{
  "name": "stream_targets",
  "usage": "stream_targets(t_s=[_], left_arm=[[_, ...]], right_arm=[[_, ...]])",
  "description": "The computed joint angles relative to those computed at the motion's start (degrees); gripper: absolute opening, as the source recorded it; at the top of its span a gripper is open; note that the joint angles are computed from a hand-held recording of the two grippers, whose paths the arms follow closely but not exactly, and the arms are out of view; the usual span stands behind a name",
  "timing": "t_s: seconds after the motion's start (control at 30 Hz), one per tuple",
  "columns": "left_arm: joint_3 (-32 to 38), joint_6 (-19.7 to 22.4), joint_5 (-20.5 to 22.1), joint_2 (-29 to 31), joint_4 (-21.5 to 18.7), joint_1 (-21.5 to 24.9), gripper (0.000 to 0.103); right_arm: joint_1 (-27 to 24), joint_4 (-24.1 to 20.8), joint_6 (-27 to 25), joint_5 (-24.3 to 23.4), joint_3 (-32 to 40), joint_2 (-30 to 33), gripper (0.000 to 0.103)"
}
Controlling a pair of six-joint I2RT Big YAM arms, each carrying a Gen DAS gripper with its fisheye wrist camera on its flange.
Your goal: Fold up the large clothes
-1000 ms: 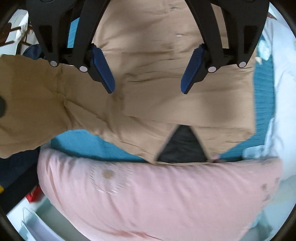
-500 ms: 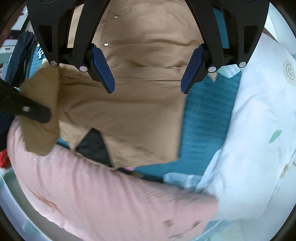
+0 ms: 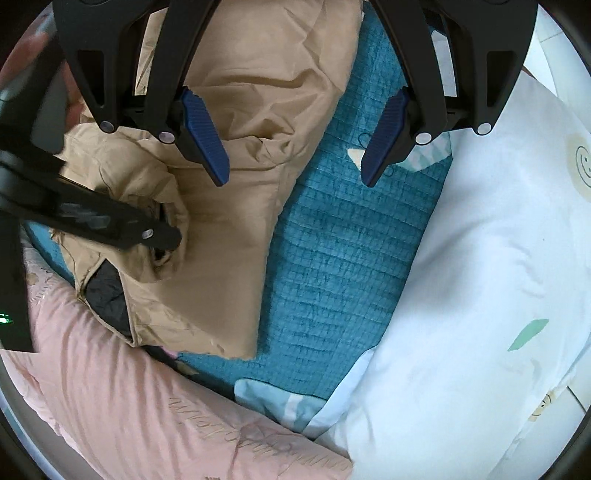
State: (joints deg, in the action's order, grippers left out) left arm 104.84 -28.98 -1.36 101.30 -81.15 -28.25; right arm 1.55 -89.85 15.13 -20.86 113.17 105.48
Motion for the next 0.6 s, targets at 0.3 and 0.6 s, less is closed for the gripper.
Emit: stream_targets(t_s=[0.3, 0.6], left_arm=[[5.45, 0.25, 1.08, 2.8, 0.32, -2.82, 0.075], [19.46, 1.53, 5.93, 12.14, -0.2, -8.97, 0.074]], right_arm=[[-5.22, -1.75, -4.03, 2.92, 6.41, -3.02, 0.068], [-15.02, -2.65, -10.22, 9.98, 0.44, -7.49, 0.028]])
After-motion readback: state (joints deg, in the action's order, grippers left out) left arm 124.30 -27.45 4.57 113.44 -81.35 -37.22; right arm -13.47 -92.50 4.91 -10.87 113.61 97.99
